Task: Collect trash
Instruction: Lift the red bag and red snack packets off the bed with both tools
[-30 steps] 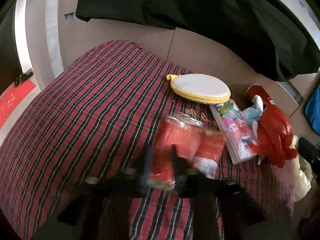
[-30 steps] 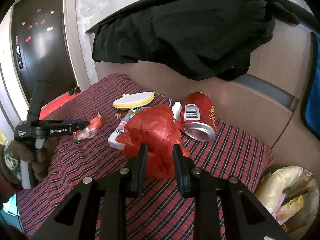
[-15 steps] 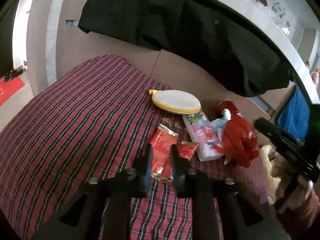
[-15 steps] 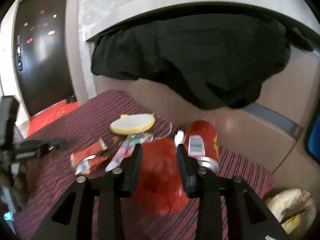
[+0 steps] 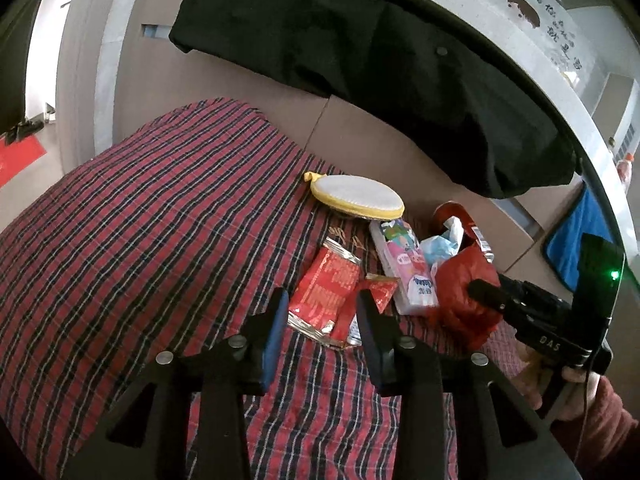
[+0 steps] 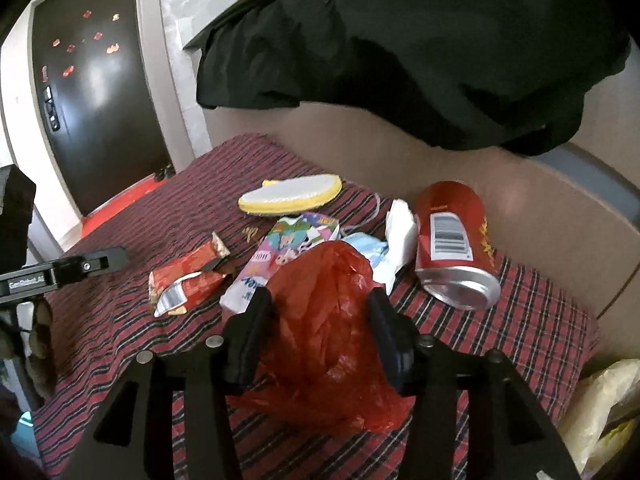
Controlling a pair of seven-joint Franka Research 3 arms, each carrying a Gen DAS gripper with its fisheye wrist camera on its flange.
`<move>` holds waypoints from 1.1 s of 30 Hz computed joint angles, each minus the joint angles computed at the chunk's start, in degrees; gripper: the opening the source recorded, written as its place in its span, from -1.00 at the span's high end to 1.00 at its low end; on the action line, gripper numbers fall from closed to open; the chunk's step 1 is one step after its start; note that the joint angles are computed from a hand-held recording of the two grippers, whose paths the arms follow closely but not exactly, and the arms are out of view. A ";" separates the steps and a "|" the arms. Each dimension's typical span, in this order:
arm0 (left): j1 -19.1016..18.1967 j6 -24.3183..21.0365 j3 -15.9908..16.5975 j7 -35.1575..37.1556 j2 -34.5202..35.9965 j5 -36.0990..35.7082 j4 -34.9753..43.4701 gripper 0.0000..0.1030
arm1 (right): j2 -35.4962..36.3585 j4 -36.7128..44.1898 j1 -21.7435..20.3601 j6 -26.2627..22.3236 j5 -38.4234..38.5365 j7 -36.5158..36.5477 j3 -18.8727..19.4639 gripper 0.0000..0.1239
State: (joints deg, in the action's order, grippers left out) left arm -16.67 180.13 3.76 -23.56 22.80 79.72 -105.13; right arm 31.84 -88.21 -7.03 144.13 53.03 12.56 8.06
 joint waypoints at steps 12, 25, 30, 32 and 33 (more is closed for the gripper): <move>2.97 -4.20 -8.41 31.85 2.46 -19.30 1.07 0.08 | -5.50 -8.86 1.15 7.37 1.65 -13.56 0.28 0.38; -4.39 -24.02 -6.09 50.38 10.00 -33.55 13.24 0.07 | -7.39 -6.61 -2.92 -1.45 12.76 -11.50 -2.37 0.69; -4.78 -25.55 -5.53 50.87 10.76 -36.15 14.32 0.28 | -8.09 -7.52 -3.30 -2.64 14.65 -12.69 -3.00 0.69; -5.27 -25.39 -4.74 49.45 10.49 -36.06 13.97 0.52 | -8.33 -7.86 -3.08 -2.76 14.62 -12.63 -3.31 0.69; -5.38 -24.97 -4.32 48.29 10.12 -35.86 13.45 0.56 | -8.59 -8.19 -3.08 -3.12 14.44 -12.61 -3.49 0.69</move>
State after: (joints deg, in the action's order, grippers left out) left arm -22.05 155.15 -0.56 24.73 32.92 43.86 -91.68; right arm 23.25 -96.40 -10.11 141.01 67.46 -0.05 4.56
